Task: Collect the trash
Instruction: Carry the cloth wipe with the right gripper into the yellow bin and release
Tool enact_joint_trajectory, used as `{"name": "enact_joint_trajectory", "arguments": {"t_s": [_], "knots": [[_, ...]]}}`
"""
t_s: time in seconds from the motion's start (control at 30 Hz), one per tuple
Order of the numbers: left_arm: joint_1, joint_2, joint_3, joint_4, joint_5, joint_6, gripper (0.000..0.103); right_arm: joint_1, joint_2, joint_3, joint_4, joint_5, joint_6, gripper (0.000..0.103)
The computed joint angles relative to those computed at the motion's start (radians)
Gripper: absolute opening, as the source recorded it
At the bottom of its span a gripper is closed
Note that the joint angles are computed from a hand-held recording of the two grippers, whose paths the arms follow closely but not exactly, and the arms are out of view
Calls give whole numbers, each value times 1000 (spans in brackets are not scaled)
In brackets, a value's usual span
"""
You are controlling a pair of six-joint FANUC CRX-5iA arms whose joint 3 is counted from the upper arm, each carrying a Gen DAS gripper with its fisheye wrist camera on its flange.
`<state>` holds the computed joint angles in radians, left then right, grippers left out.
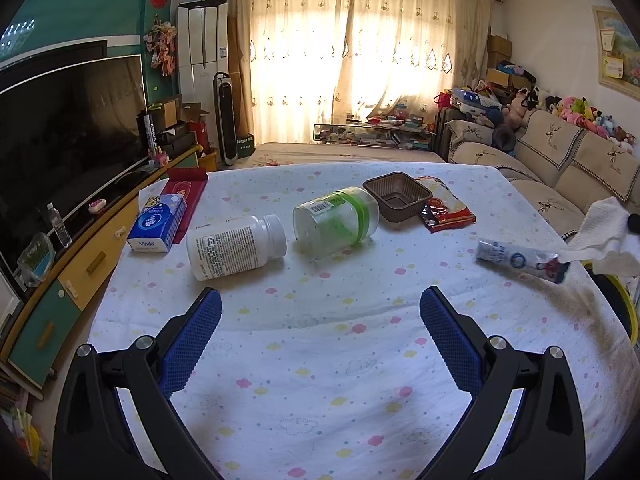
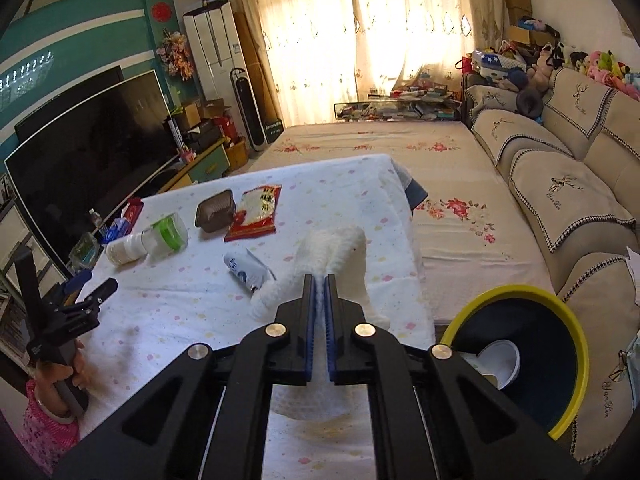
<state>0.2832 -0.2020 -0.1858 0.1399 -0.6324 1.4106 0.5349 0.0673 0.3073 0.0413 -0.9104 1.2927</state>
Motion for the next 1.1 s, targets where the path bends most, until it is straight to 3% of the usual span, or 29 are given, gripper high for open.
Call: {"name": "enact_joint_trajectory", "arguments": {"t_s": [0.23,0.6,0.87,1.1], "knots": [[0,0,1,-2,-1,3,98,-47,-52,-45,53,47,-71,5],[-5,-6,-14,15,19,-33,98,-46,-20,51,-71,10,60,5],[-4,-14,-22,33,22,-52,98,-17,-36,70,-21,51,52,5],[-4,-17,-19,29,17,-52,98,-54,-85,-4,43,72,-31,5]]}}
